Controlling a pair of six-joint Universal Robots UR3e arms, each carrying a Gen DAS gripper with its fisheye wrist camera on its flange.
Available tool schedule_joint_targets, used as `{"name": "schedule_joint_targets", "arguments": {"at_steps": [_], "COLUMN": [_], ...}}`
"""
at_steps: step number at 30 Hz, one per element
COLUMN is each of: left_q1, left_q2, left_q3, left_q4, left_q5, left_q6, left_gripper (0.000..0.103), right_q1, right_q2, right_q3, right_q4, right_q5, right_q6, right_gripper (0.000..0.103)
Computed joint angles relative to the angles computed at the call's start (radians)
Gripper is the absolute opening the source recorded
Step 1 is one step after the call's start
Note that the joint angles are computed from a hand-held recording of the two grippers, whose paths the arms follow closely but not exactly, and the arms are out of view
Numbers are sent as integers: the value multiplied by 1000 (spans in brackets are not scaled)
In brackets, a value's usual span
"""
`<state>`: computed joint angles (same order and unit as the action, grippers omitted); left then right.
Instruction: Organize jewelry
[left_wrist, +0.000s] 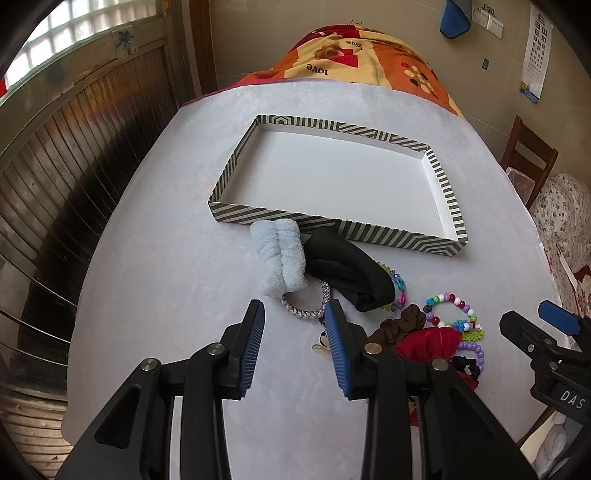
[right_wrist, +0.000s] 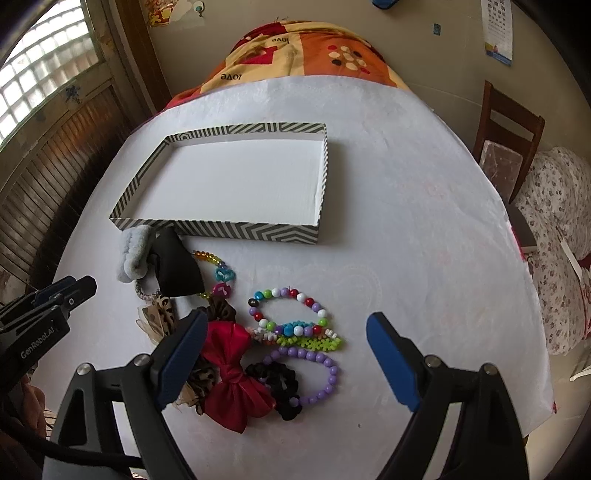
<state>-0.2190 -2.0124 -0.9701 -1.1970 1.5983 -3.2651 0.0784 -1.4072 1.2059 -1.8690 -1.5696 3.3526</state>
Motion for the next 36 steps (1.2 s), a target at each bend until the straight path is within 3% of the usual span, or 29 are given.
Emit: {"name": "schedule_joint_targets", "arguments": {"at_steps": [36], "left_q1": [22], "left_q2": [-20], "left_q3": [15], "left_q4": [-40], "left_q5": [-39], "left_q6": [15], "left_gripper": [26], "right_q1": [22], "right_q2": [54], "right_q3": [-45], "right_q4": [24], "right_q5": [-15], "right_q6": [-13], "right_gripper": [90]}}
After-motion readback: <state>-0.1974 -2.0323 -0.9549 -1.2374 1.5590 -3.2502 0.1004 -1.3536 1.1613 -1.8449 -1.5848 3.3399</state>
